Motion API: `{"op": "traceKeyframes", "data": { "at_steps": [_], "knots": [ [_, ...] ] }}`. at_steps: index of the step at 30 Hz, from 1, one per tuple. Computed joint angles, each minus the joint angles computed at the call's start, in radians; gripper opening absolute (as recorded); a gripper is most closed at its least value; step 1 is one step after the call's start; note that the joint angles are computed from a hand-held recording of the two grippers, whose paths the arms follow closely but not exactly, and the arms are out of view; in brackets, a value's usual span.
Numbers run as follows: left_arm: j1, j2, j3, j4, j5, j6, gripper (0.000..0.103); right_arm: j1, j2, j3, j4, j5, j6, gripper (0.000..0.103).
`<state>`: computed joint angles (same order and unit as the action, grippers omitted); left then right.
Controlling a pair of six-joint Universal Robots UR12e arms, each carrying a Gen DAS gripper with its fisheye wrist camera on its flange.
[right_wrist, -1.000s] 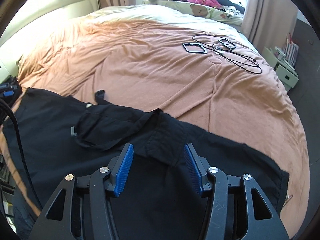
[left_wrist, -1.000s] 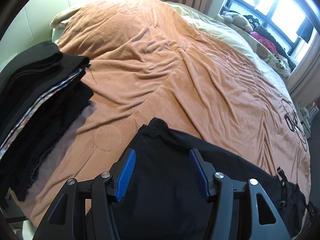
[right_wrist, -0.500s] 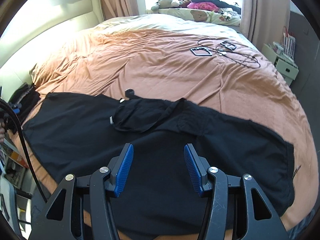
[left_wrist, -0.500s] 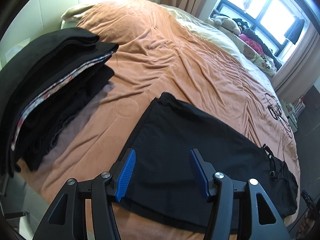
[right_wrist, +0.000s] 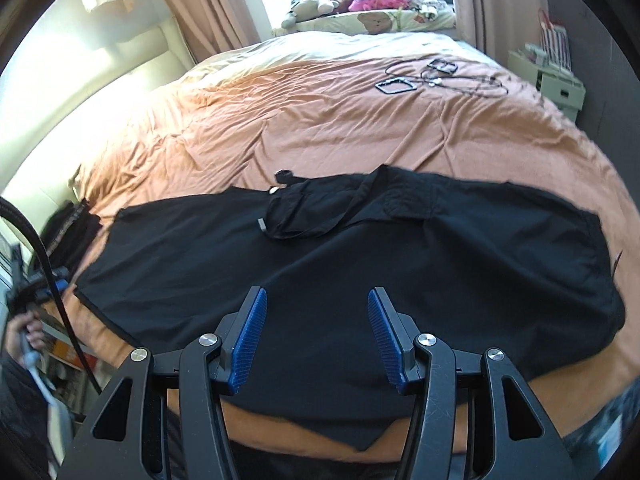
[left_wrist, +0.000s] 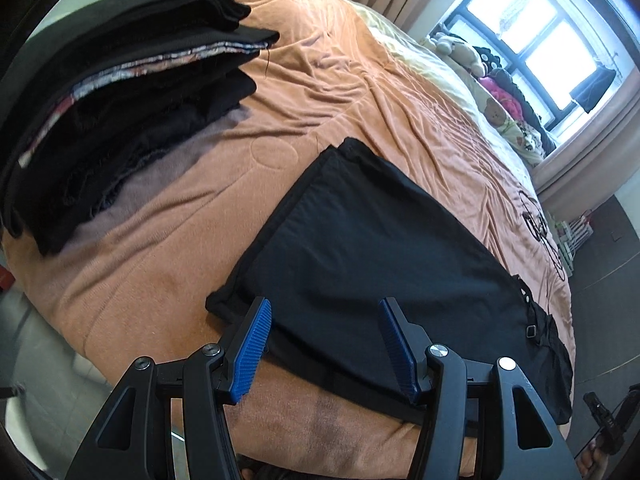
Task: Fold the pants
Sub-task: 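Withdraw both tools from the flattened black pants, then lower the left tool onto the pant leg edge and close it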
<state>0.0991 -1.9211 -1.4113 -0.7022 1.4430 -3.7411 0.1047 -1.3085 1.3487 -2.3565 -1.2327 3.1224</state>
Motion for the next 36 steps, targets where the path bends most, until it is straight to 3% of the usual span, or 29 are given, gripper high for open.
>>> {"op": "traceKeyframes", "data": {
  "at_steps": [8,17,18,20,21,28,36],
  "knots": [
    [0.012,-0.001,-0.029,0.016,-0.029,-0.030,0.058,0.008,-0.020,0.065,-0.042,0.014,0.040,0.051],
    [0.027,-0.020,-0.039,0.036,-0.036,-0.073,0.056,0.009,-0.003,0.091,-0.018,0.022,0.063,0.051],
    [0.027,-0.022,-0.038,0.040,-0.031,-0.074,0.051,0.009,0.000,0.089,-0.015,0.024,0.068,0.051],
    [0.029,-0.026,-0.034,0.032,-0.018,-0.083,0.028,0.010,0.006,0.087,-0.010,0.023,0.077,0.051],
    [0.029,-0.027,-0.029,0.019,-0.013,-0.083,0.007,0.009,0.010,0.084,-0.002,0.017,0.080,0.051],
    [0.037,-0.003,-0.053,0.078,0.036,-0.077,0.005,0.008,0.023,0.075,0.012,0.017,0.093,0.051],
    [0.055,0.007,-0.081,0.045,-0.034,-0.105,0.006,0.013,0.037,0.059,0.039,0.002,0.088,0.051]
  ]
}}
